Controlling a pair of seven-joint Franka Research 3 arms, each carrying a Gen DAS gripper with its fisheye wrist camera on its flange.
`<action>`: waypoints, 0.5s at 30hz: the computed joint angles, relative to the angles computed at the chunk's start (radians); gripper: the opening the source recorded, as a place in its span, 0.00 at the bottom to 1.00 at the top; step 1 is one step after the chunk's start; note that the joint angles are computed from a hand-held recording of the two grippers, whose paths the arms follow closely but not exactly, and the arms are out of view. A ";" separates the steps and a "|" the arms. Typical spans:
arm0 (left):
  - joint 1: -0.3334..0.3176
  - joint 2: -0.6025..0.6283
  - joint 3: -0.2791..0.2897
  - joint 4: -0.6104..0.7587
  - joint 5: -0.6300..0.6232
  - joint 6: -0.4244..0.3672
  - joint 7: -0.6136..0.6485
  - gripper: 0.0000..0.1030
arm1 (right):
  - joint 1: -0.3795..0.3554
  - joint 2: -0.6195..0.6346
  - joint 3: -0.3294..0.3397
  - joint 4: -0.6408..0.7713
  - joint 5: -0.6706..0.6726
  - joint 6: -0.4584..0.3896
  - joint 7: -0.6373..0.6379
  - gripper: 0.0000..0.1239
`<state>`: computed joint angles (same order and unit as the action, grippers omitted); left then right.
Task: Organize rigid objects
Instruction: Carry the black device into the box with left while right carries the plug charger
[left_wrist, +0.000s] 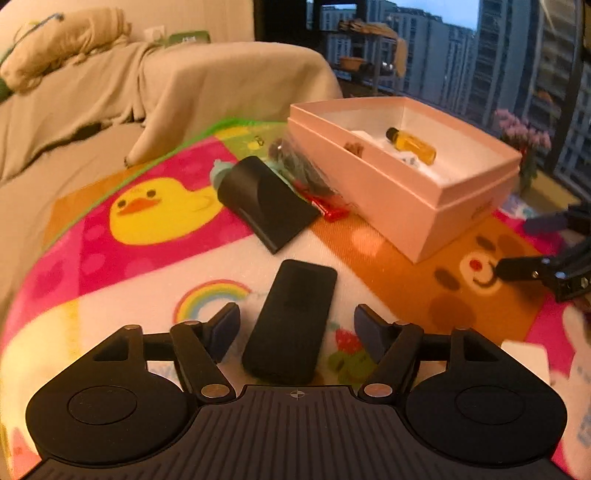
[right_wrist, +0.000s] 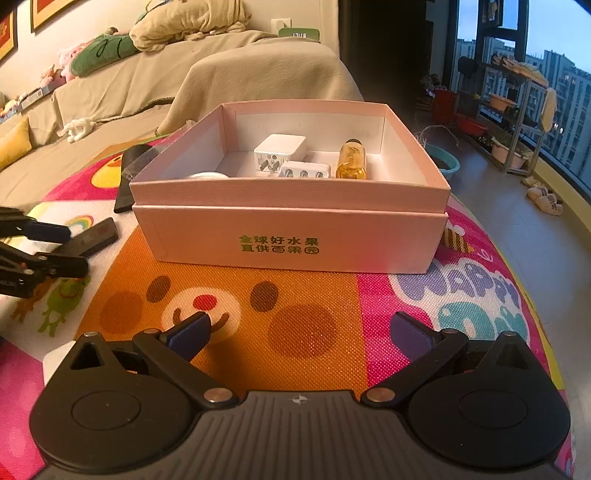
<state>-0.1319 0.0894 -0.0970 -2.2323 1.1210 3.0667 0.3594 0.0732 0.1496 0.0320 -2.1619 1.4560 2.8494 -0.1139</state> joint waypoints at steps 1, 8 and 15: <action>0.004 0.004 -0.005 0.000 -0.032 0.010 0.026 0.73 | -0.009 -0.010 -0.003 -0.005 0.010 -0.030 -0.011 0.81; -0.021 -0.023 -0.006 0.005 0.283 -0.038 -0.281 0.42 | -0.040 -0.185 -0.061 -0.118 -0.173 -0.472 -0.111 0.79; -0.005 -0.084 -0.051 -0.053 0.241 -0.063 -0.262 0.42 | 0.068 -0.227 -0.027 -0.211 -0.266 -0.305 -0.191 0.34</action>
<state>-0.1367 0.0056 -0.1485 -2.2857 1.3617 3.0033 0.0977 0.1411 -0.0774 0.0050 -2.3731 1.1900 2.5449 -0.3051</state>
